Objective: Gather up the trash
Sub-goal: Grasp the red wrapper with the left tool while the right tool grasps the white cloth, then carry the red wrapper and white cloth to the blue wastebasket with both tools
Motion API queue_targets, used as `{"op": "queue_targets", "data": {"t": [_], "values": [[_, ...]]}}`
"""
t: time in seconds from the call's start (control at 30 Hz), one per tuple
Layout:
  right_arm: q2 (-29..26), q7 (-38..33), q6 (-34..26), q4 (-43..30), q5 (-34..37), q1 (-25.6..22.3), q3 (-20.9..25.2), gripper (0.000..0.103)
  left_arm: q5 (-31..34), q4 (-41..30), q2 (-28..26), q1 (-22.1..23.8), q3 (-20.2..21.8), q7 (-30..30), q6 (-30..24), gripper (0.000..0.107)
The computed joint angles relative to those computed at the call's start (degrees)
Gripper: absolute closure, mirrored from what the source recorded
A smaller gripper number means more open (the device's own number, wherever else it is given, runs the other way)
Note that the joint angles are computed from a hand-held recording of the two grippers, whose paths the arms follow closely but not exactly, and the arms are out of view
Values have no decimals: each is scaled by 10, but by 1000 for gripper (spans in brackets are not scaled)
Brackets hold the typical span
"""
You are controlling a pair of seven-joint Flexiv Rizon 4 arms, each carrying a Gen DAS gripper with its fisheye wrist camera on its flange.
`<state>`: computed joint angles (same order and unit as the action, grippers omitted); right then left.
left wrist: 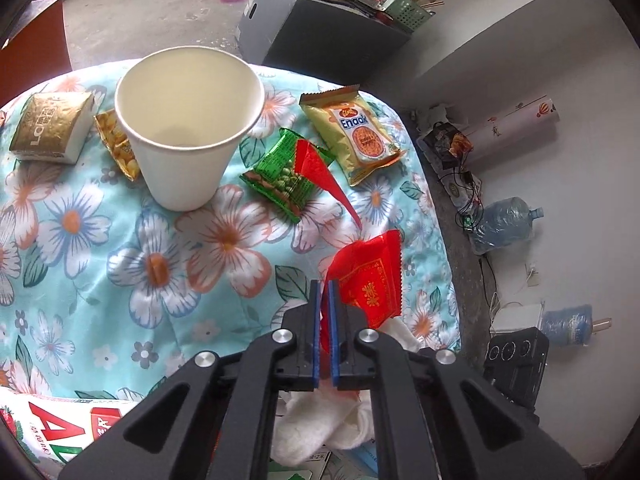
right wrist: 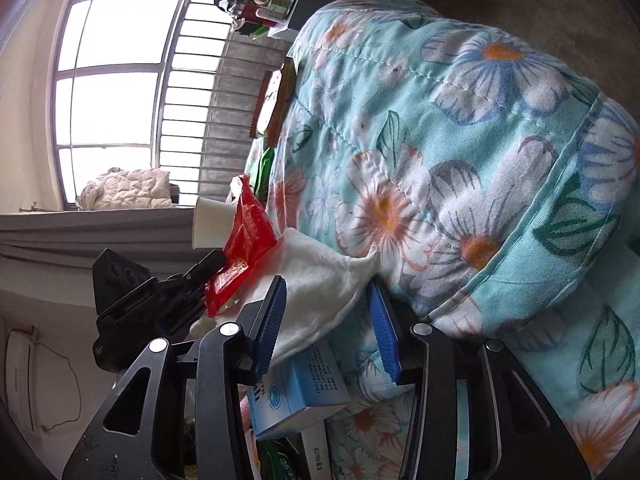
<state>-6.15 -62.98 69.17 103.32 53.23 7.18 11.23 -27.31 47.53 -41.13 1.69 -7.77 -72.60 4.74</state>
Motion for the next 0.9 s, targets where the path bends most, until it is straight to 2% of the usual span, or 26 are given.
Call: {"op": "queue_targets", "data": {"t": [0.13,0.3,0.4,0.53,0.7,0.83,0.9], "values": [[-2,26,8,7,-9,2,-1,79,-16,61,39,3,-5,42,55,105],[-2,24,21,12,18,-3,2,98,-46,119,77,6,-8,77,107,106],[10,-24,30,14,76,-13,7,101,-65,141,93,8,-10,92,126,106],[39,-72,63,21,93,-2,3,102,-91,163,113,12,-12,110,150,106],[76,-171,73,11,154,14,-15,102,-123,185,130,18,-13,127,177,106],[97,-227,78,4,171,36,-29,102,-144,203,144,23,-12,136,183,106],[106,-235,87,4,158,46,-29,102,-154,218,155,26,-10,147,187,106]]}}
